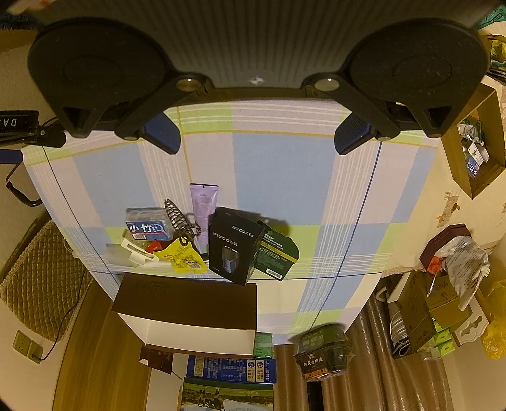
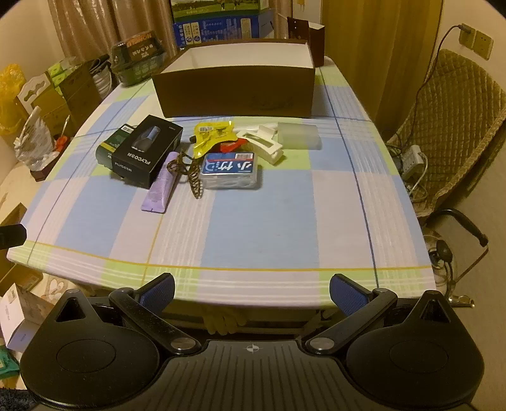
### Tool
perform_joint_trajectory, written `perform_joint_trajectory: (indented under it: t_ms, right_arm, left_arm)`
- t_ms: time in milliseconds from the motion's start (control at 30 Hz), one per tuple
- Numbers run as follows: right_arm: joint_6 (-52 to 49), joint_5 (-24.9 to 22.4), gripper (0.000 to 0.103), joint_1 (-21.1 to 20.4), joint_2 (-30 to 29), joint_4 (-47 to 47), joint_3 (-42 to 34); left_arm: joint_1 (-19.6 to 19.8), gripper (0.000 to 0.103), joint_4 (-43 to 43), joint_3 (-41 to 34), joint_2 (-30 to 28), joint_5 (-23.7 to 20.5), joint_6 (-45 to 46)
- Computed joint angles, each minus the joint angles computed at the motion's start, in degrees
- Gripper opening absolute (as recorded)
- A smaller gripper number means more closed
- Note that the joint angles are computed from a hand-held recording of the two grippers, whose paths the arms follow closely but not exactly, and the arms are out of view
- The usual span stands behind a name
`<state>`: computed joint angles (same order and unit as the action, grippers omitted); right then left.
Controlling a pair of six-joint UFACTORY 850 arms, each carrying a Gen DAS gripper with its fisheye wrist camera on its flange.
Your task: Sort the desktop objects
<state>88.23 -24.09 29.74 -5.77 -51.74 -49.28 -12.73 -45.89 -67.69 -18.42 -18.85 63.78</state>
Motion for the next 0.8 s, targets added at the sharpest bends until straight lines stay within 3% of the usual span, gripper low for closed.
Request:
perform_joint_trajectory:
  t_ms: [800]
  right_arm:
    - [-1.42,0.8,0.101,-0.07,-1.68,0.1,-1.69]
  left_arm:
    - [0.59,0.102,1.43,-2.19,-1.99,-0.9,-0.94]
